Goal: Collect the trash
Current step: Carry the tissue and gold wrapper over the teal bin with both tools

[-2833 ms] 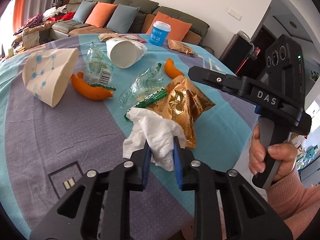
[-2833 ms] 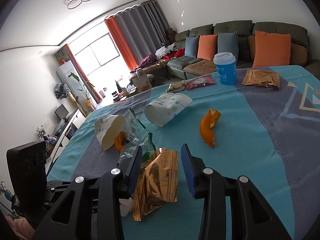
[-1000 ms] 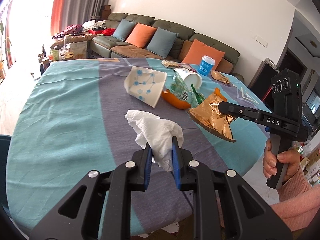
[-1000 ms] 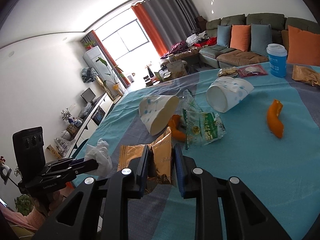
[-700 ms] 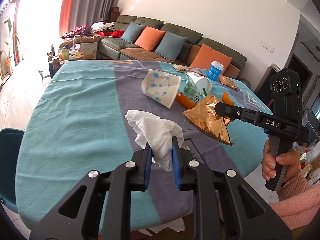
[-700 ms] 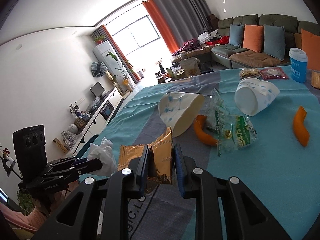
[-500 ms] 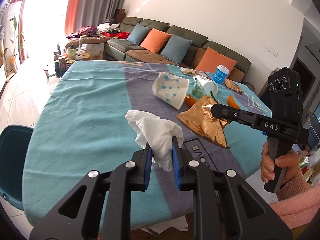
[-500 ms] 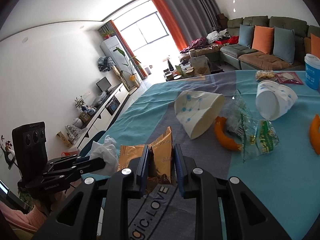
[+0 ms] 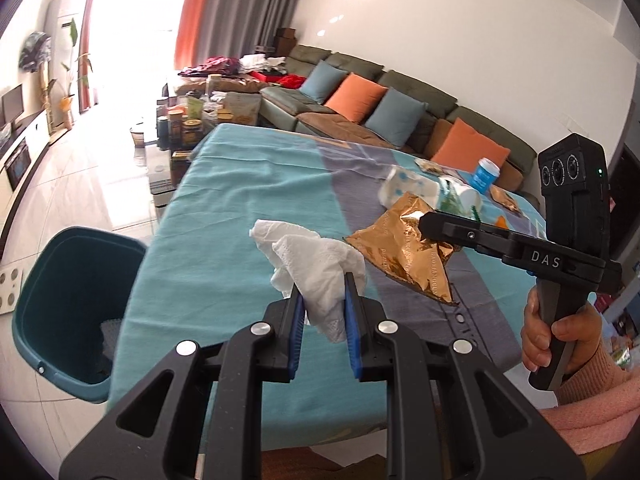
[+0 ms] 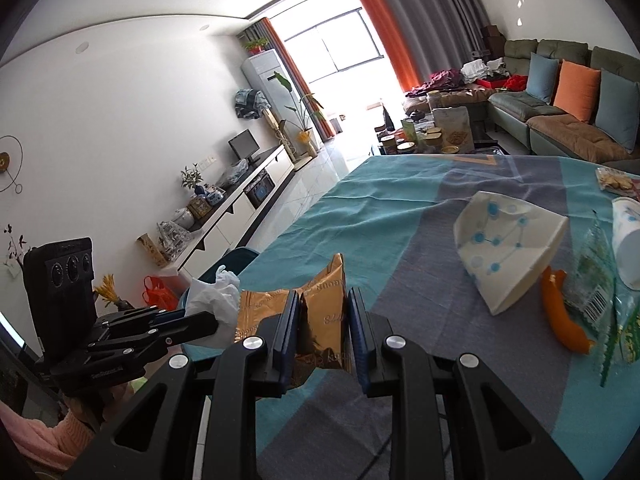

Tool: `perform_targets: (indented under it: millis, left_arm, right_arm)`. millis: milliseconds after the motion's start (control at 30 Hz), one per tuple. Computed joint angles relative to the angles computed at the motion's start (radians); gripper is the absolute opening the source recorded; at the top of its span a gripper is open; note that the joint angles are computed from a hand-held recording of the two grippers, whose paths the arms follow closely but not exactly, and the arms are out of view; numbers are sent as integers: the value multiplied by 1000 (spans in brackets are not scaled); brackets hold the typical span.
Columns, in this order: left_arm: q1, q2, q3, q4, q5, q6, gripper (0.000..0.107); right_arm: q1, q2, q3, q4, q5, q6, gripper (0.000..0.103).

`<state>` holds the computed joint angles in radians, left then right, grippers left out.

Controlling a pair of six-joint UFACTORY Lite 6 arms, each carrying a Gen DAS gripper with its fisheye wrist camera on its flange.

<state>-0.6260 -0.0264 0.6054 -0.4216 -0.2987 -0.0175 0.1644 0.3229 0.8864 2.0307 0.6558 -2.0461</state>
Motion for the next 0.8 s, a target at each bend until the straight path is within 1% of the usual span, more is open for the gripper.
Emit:
perform_targets:
  millis: [133,333,567,700,800]
  left_arm:
    - [73,-97,-88,24,4,-20,19]
    - [200,-215,-190,140,24,-108,19]
    - [326,-301,-254,256,53,-185,19]
    - [429,-336,-284,463,65,-356,19]
    - [499,-331,-295,609,52,-478,19]
  right_arm:
    - [77,47,85,-7,-33,28,23]
    - [175,132,230,-53,-86,103,23]
    - [249,233,391,-141,-123,215,23]
    - [288,293,490,-198,-148,282,23]
    - [316,332,557,-244,-168,333,23]
